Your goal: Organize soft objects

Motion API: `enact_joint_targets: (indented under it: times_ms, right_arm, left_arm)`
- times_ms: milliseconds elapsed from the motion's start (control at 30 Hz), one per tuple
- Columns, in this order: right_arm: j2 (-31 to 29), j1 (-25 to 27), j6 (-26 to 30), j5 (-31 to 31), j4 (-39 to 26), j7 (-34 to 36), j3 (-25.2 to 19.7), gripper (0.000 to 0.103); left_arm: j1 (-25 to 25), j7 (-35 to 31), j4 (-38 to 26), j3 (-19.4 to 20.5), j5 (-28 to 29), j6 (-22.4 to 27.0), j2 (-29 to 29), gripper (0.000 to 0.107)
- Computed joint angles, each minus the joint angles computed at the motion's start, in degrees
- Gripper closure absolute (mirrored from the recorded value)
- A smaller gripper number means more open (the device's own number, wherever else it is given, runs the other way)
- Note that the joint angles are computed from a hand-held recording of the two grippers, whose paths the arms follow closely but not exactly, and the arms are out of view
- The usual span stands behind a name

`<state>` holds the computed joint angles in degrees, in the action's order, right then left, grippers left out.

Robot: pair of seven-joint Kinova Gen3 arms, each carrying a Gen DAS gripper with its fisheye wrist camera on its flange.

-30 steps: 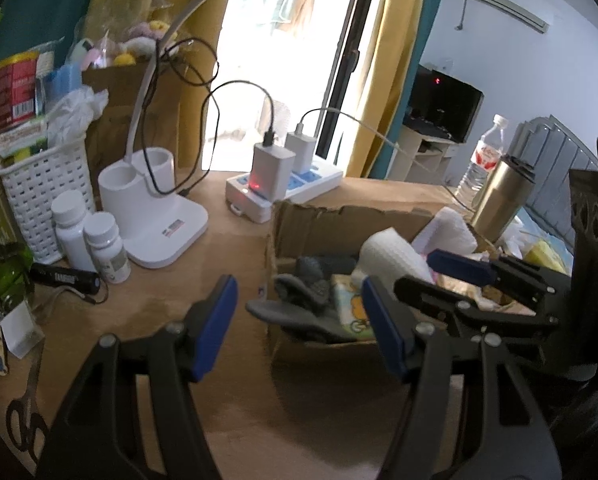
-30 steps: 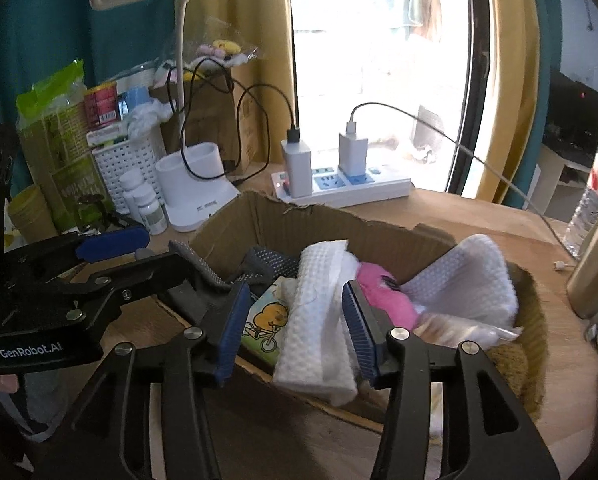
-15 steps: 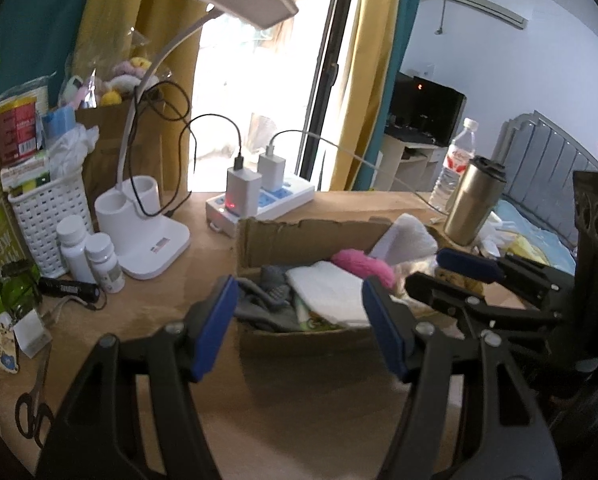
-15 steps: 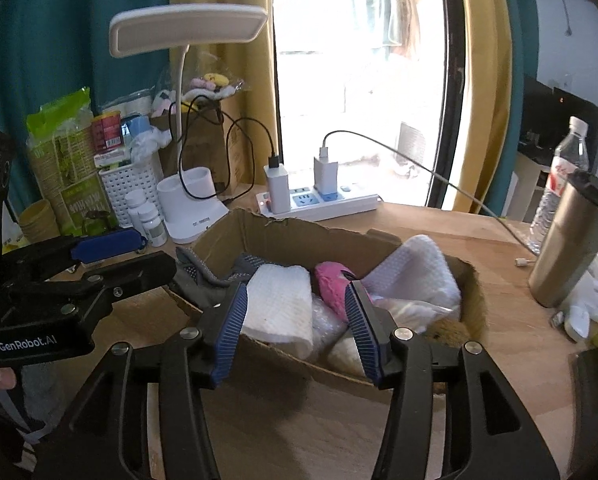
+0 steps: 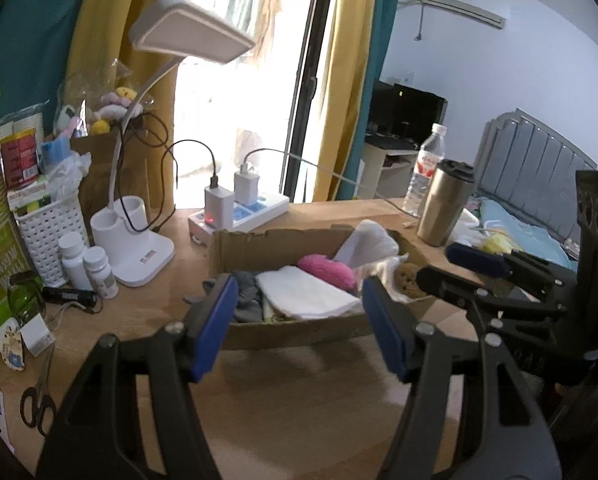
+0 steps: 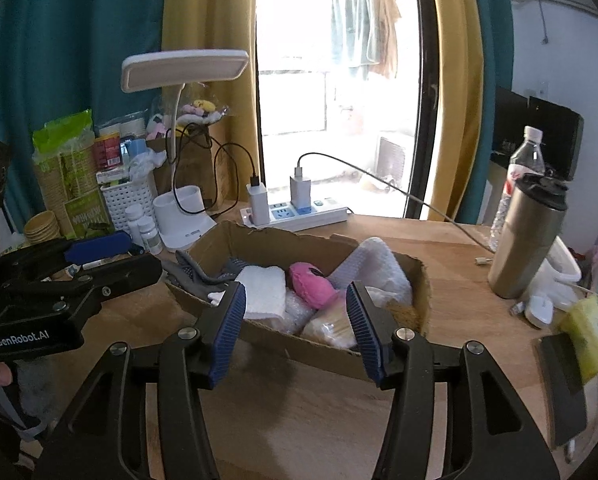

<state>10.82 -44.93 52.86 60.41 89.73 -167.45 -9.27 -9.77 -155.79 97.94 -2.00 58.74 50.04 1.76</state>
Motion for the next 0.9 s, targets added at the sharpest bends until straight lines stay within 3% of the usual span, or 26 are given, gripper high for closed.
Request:
enact_joint_targets:
  times_ms: [200,300,533,900]
  right_arm:
    - [-1.86,-1.60,3.83,2.45,1.62,-3.08,-1.36,0.046]
    - [-2.54,-2.42,6.46,3.96,2.36,-4.69,-2.48,0.043]
    - [-3.85,-3.73,11.42,6.06,3.96,-8.22,-4.89,0.040]
    - [-5.28,-7.33,20.74,9.98,6.35,-15.11,-8.67,0.038]
  left_arm:
    - [0.18,-1.73,1.81,-0.88,1.50,0.98,-2.32,0.040]
    - [0.56,-2.54,2.81,-1.55,2.21,1.38,-3.53,0.029]
    - [1.46,-4.12,5.29,-3.26,3.81,1.82,-6.18,0.026]
    - [3.79,-7.68,9.74,-6.29,4.76,0.93,-11.92,0.012]
